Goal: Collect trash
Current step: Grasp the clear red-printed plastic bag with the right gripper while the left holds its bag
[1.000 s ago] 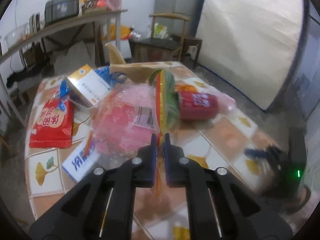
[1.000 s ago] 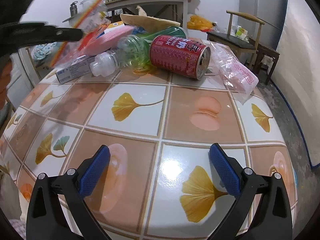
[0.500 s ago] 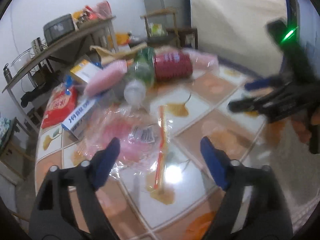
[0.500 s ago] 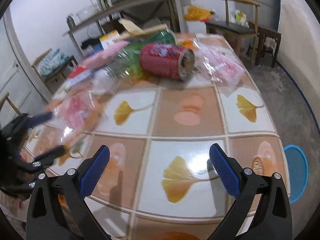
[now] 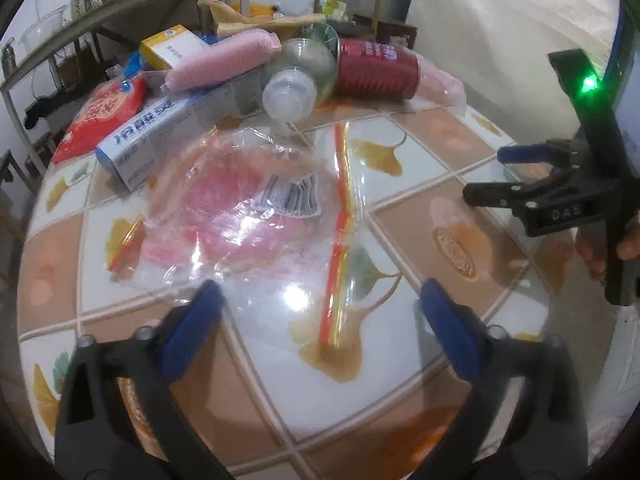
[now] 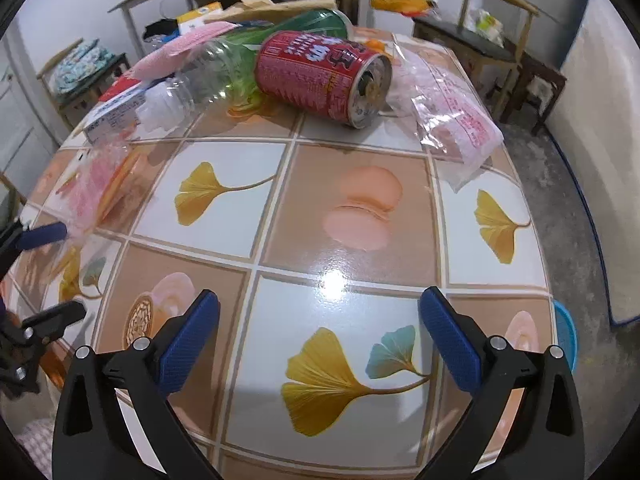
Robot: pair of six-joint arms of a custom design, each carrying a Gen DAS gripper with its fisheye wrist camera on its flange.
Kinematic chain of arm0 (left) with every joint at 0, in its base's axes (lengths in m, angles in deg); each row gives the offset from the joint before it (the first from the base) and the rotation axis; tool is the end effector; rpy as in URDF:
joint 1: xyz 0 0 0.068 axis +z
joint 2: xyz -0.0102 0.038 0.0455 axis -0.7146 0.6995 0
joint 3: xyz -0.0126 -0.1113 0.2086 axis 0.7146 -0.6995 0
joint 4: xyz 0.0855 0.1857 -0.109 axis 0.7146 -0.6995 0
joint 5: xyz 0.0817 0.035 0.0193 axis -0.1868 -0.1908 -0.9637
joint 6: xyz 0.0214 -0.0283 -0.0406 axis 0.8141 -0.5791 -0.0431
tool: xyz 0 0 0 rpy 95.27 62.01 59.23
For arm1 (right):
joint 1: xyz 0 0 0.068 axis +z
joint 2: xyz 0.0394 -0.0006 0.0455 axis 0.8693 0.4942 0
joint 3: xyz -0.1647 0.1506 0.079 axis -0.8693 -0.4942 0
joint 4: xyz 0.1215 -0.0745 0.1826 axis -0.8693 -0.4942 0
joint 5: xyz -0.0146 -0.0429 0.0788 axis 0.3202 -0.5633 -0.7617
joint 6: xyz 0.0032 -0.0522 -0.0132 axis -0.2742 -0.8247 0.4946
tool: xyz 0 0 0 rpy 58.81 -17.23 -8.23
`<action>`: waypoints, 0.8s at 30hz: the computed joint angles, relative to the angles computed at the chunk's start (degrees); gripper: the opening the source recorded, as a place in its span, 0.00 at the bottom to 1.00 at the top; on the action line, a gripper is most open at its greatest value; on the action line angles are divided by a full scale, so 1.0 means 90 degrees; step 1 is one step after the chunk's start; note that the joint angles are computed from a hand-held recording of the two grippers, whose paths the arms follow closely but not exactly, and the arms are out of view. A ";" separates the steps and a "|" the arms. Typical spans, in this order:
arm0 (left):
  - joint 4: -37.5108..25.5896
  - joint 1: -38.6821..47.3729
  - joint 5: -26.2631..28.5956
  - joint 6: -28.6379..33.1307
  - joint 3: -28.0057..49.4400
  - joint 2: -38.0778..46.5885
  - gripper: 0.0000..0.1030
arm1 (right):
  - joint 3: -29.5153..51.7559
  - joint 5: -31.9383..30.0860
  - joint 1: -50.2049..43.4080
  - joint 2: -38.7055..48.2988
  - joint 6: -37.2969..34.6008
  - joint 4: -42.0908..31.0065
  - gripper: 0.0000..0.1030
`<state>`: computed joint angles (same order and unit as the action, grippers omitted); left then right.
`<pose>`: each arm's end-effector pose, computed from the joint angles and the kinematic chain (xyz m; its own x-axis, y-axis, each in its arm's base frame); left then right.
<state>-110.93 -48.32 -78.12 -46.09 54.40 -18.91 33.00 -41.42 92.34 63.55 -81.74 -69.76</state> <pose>0.0941 -0.0061 0.3477 -0.8016 -0.0128 -0.5978 0.0337 0.9972 -0.0665 0.2129 0.1338 0.3378 -0.7285 -0.4669 -0.5014 -0.5457 0.8379 0.0126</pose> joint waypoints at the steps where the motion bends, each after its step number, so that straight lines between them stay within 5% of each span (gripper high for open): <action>1: -0.0009 0.0001 0.0023 0.0014 -0.0025 -0.0036 0.93 | -0.0140 -0.0009 -0.0011 -0.0106 -0.0024 0.0126 0.95; 6: 0.0028 0.0277 0.0345 0.0106 -0.0001 0.0013 0.93 | -0.0764 -0.0120 -0.0083 -0.0584 -0.0178 0.0658 0.95; 9: 0.0046 0.0518 0.0505 0.0136 -0.0046 -0.0125 0.93 | -0.0061 -0.0280 -0.0192 -0.0286 -0.0396 0.0051 0.95; 16: 0.0234 -0.0048 -0.0057 -0.0231 -0.0230 -0.0248 0.93 | 0.1181 0.0101 -0.0753 0.0127 -0.1486 0.0590 0.95; 21: 0.0197 -0.1090 -0.1053 -0.0686 -0.0292 -0.0370 0.72 | 0.2072 0.0157 -0.1055 0.1535 -0.2630 0.1134 0.91; 24: 0.0103 -0.1211 -0.1017 -0.0719 -0.0207 -0.0467 0.58 | 0.3368 -0.0352 -0.1469 0.2690 -0.2914 0.0576 0.87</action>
